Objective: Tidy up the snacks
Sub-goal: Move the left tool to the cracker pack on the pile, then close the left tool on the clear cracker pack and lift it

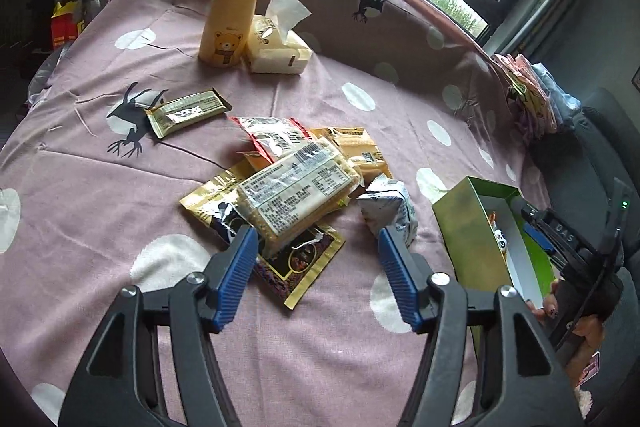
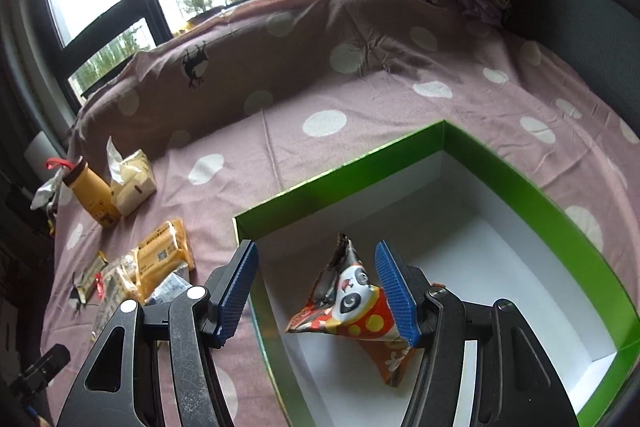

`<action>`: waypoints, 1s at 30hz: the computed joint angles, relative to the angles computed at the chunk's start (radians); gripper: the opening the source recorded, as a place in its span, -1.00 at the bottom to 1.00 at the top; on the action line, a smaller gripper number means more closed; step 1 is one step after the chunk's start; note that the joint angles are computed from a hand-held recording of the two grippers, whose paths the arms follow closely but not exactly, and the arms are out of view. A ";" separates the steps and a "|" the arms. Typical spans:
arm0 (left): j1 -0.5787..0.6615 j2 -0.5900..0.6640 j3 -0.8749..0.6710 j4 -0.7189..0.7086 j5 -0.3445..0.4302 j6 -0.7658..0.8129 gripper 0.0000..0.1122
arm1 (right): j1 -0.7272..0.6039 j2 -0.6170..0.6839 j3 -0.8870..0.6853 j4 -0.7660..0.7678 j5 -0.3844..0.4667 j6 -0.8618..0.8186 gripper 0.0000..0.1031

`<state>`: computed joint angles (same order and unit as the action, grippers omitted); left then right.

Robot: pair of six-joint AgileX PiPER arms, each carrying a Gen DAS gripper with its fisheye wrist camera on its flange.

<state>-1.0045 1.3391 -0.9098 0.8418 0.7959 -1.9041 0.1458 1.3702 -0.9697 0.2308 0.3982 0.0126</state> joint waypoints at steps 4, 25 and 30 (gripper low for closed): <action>0.039 -0.024 0.010 -0.044 0.003 0.032 0.21 | 0.081 -0.067 -0.037 -0.081 0.051 0.092 0.46; 0.325 0.036 0.096 -0.317 -0.322 0.228 0.22 | 0.314 0.489 -0.490 0.432 0.291 -0.346 0.59; 0.328 0.042 0.108 -0.299 -0.353 0.189 -0.11 | 0.354 0.515 -0.489 0.369 0.267 -0.331 0.57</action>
<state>-0.6767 1.3806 -0.8023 0.5431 0.4427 -1.7153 0.4997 1.8848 -1.4584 0.5995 0.6653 -0.3181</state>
